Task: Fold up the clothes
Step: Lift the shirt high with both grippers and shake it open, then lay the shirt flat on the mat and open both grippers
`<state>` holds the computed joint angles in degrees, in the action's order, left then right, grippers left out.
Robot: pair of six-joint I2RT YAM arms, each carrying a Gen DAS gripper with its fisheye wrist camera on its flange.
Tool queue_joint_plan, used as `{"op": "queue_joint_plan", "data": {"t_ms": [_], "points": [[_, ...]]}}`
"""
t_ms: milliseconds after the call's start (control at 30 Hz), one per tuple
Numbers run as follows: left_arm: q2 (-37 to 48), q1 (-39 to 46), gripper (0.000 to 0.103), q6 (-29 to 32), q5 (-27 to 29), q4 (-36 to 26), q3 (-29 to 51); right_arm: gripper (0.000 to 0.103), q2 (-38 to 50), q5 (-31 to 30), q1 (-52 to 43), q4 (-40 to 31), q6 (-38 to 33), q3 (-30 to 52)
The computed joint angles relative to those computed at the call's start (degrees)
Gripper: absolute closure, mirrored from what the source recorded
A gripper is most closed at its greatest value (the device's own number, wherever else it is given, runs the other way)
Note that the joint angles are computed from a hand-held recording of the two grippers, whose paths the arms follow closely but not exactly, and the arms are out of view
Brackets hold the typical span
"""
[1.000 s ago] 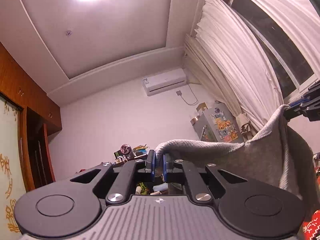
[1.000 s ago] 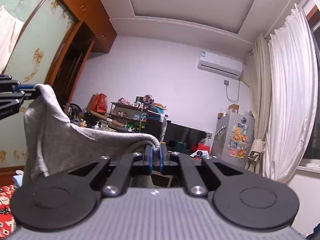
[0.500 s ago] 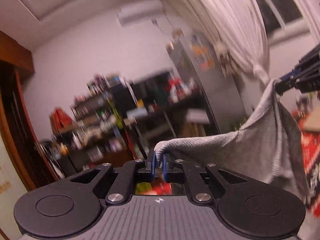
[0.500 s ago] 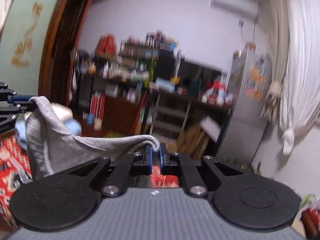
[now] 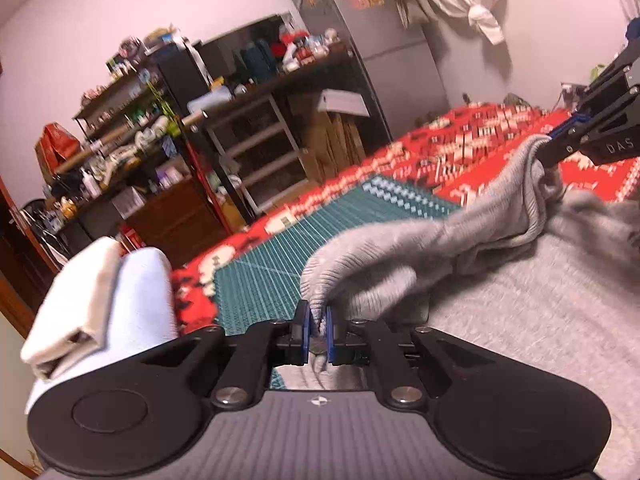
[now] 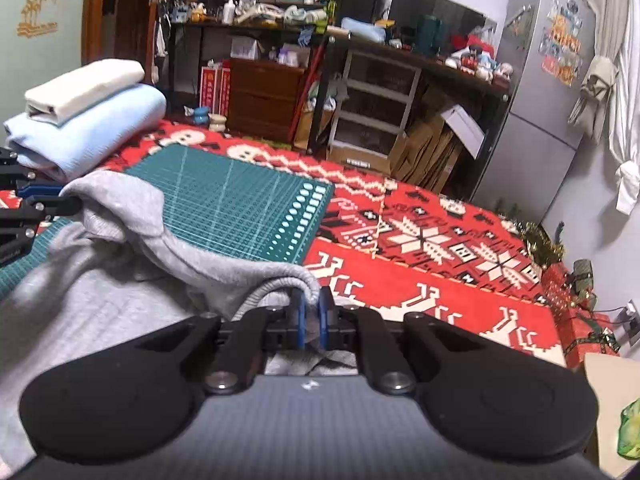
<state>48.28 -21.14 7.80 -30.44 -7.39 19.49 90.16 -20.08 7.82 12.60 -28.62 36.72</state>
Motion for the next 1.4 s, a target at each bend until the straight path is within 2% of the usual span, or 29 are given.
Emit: {"op": "queue_joint_plan", "data": {"t_ms": [100, 200, 400, 533, 733, 767, 800, 833, 867, 900, 933, 967, 1033, 1100, 1167, 1300, 1400], "points": [[8.37, 4.74, 0.095, 2.16, 4.19, 6.8, 1.86, 0.096, 7.63, 1.63, 1.5, 1.71, 1.55, 5.03], [17.41, 9.66, 0.095, 4.46, 7.86, 13.26, 5.62, 0.096, 13.46, 2.34, 2.8, -1.19, 2.96, 13.06], [31.68, 17.58, 0.096, 8.38, 13.95, 17.28, 17.68, 0.096, 23.27, 5.05, 6.33, -9.58, 2.49, 32.2], [41.61, 20.88, 0.095, 9.02, 15.43, 15.08, 27.78, 0.096, 31.3, 6.89, 8.21, -15.39, 2.05, 46.41], [53.26, 24.62, 0.095, 4.69, 17.48, 3.64, 42.09, 0.096, 44.95, 9.8, 9.94, -24.44, 3.98, 66.71], [54.03, 24.9, 0.09, 4.09, 17.72, 2.65, 42.97, 0.095, 47.06, 10.16, 10.13, -26.31, 4.13, 69.86], [54.57, 25.1, 0.09, 3.57, 17.79, 2.1, 43.47, 0.094, 48.84, 10.28, 10.23, -28.54, 4.02, 72.47], [54.53, 25.07, 0.083, 3.46, 17.36, 2.19, 43.31, 0.092, 50.14, 10.11, 10.25, -30.22, 3.79, 74.16], [54.27, 24.93, 0.07, 3.48, 16.74, 2.51, 42.88, 0.083, 50.49, 9.91, 10.21, -30.38, 3.73, 74.11], [53.63, 24.81, 0.062, 3.62, 16.01, 2.68, 42.3, 0.073, 50.19, 9.91, 10.08, -29.81, 3.9, 73.2], [53.13, 24.93, 0.049, 3.85, 15.71, 3.05, 41.85, 0.068, 49.58, 9.79, 9.87, -29.18, 4.27, 72.22], [52.18, 25.21, 0.043, 4.05, 15.95, 3.76, 40.86, 0.058, 48.98, 9.68, 9.65, -28.57, 4.64, 71.26], [49.13, 26.07, 0.037, 4.06, 17.55, 3.36, 39.04, 0.044, 47.36, 9.16, 9.13, -27.39, 5.45, 68.99], [45.93, 26.88, 0.029, 3.64, 19.11, 2.06, 37.55, 0.025, 44.04, 7.36, 8.18, -26.54, 6.54, 65.5], [42.03, 27.36, 0.023, 3.41, 19.87, 1.29, 35.3, 0.017, 39.83, 5.64, 7.36, -25.29, 6.74, 60.88], [32.02, 27.1, 0.018, 2.84, 21.03, -1.59, 29.41, 0.0, 28.84, 2.26, 6.16, -22.44, 5.78, 48.33], [22.84, 26.04, 0.013, 0.63, 22.05, -5.46, 24.67, 0.0, 20.35, -0.55, 5.35, -21.84, 5.29, 38.64]]}}
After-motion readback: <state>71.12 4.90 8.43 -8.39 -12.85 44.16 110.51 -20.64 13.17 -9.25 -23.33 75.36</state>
